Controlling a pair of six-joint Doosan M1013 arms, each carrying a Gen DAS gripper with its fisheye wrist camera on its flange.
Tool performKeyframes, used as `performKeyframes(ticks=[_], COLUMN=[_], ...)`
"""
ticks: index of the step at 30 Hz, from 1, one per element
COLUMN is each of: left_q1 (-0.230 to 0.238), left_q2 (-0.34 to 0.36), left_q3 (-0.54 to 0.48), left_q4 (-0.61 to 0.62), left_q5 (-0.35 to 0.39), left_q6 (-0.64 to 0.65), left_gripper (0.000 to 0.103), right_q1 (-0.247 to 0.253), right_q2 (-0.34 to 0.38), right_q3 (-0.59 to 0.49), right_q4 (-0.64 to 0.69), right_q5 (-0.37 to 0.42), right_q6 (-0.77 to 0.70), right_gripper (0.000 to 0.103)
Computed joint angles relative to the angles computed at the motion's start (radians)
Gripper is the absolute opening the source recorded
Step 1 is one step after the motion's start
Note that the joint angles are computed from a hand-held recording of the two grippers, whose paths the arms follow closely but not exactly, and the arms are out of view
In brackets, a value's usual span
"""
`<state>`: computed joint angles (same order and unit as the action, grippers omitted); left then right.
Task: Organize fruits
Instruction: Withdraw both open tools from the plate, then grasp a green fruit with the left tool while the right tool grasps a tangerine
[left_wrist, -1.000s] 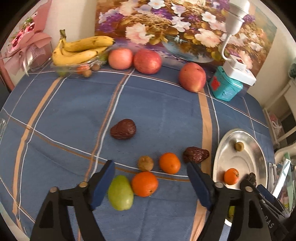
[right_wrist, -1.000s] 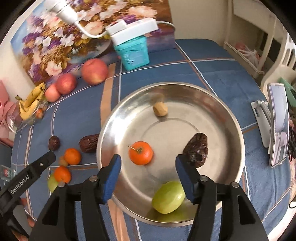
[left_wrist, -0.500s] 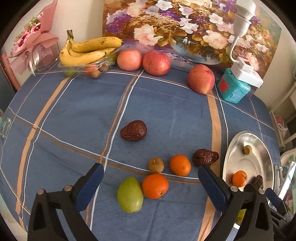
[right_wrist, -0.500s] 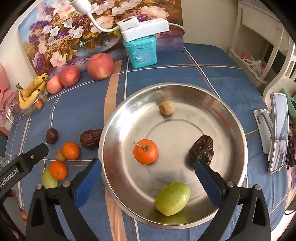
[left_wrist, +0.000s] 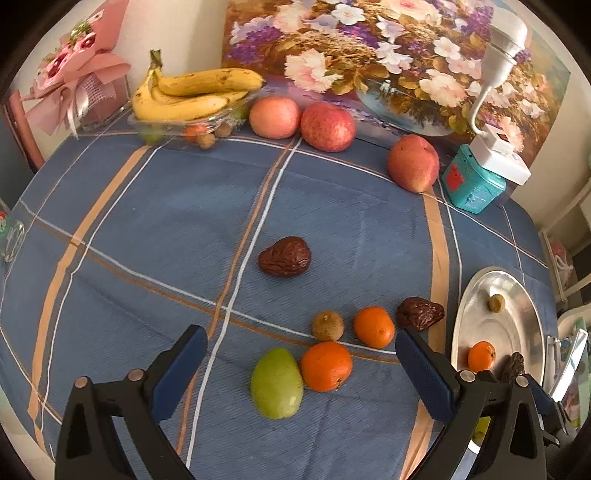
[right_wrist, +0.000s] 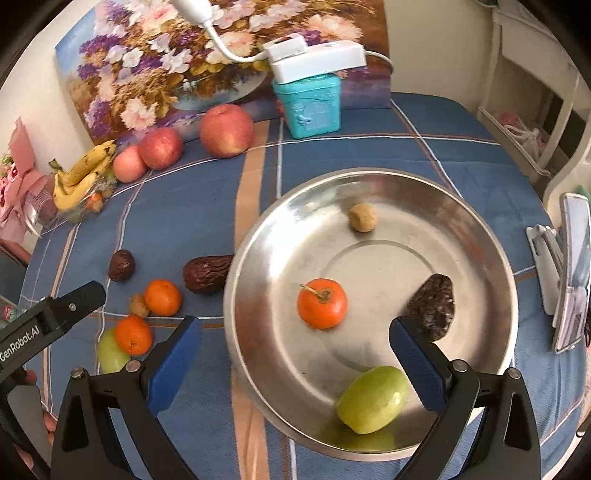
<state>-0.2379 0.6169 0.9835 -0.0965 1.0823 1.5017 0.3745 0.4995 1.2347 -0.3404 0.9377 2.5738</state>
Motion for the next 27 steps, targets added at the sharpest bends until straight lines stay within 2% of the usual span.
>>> performKeyframes(ticks=[6,13,20,27], left_q1=[0.025,0.048,0.075,0.084], left_q2=[0.000,-0.005,-0.002,0.021], left_q3=[0.001,0.014,0.015,-0.002], left_q4=[-0.039,-0.051,-0.051,-0.052], left_q5=[0.018,0.022,0.028,0.065], left_q6=[-0.056,-0.111,-0.199,-0.249], left_gripper=[0.103,0.102,0.102,0.102], right_q1=[0.010,0.022,0.043,0.037], right_q2=[0.019,0.040,0.081,0.117], right_q3=[-0.031,-0.071,-0.136,-0.171], right_q4=[0.013,0.104,0.135,0.206], right_q5=[0.033,-0.006,-0.027,-0.039], right_q6=[-0.040,-0.182,-0.283,-0.332], right_gripper=[0.101,0.101,0.101,0.101])
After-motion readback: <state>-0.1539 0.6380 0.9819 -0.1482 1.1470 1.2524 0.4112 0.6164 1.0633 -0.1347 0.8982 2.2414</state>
